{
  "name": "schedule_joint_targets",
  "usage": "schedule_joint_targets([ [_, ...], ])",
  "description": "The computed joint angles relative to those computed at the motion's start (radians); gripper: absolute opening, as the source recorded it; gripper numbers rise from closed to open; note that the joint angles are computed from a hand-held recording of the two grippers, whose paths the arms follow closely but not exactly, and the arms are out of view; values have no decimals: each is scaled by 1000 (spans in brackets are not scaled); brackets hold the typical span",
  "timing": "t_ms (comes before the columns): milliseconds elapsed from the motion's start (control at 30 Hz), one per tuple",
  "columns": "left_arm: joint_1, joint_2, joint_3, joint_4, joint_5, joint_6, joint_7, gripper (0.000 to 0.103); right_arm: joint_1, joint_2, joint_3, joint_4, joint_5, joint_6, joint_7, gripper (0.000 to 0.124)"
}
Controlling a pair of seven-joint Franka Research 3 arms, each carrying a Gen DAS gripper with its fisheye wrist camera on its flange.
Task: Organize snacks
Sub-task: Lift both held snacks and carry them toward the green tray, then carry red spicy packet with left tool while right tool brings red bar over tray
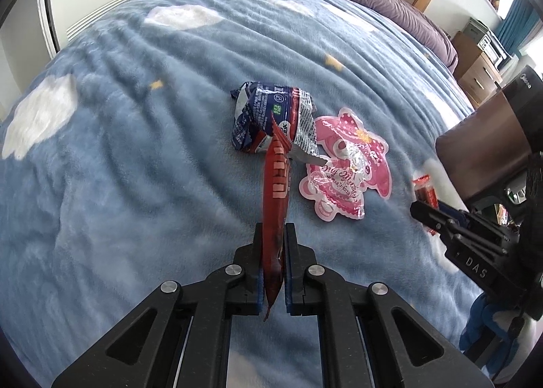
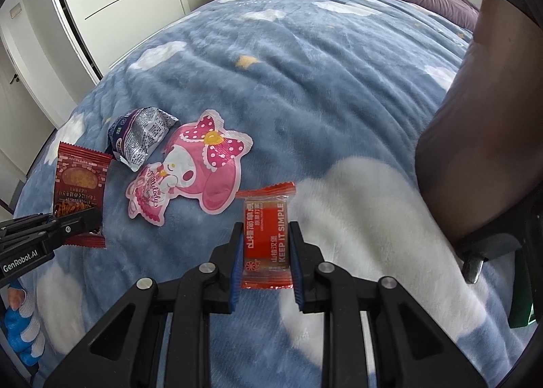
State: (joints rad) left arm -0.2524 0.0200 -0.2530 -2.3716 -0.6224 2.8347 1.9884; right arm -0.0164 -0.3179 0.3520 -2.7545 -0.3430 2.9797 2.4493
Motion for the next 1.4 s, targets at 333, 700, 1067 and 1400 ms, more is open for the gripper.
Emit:
schedule_joint_targets([
  [333, -31, -65, 14, -48, 93, 10, -89, 5, 68, -106, -15, -52, 89, -31, -44, 13],
  [700, -117, -201, 75, -135, 102, -1, -102, 5, 154, -325, -6, -122, 197, -156, -61, 13],
  [1067, -207, -341, 123, -218, 198, -10, -177, 5, 238, -568, 29, -170, 245, -345, -13, 13],
  [1400, -282, -465, 147, -290, 291, -30, -248, 5, 333, -779, 60, -212, 253, -518, 65, 13],
])
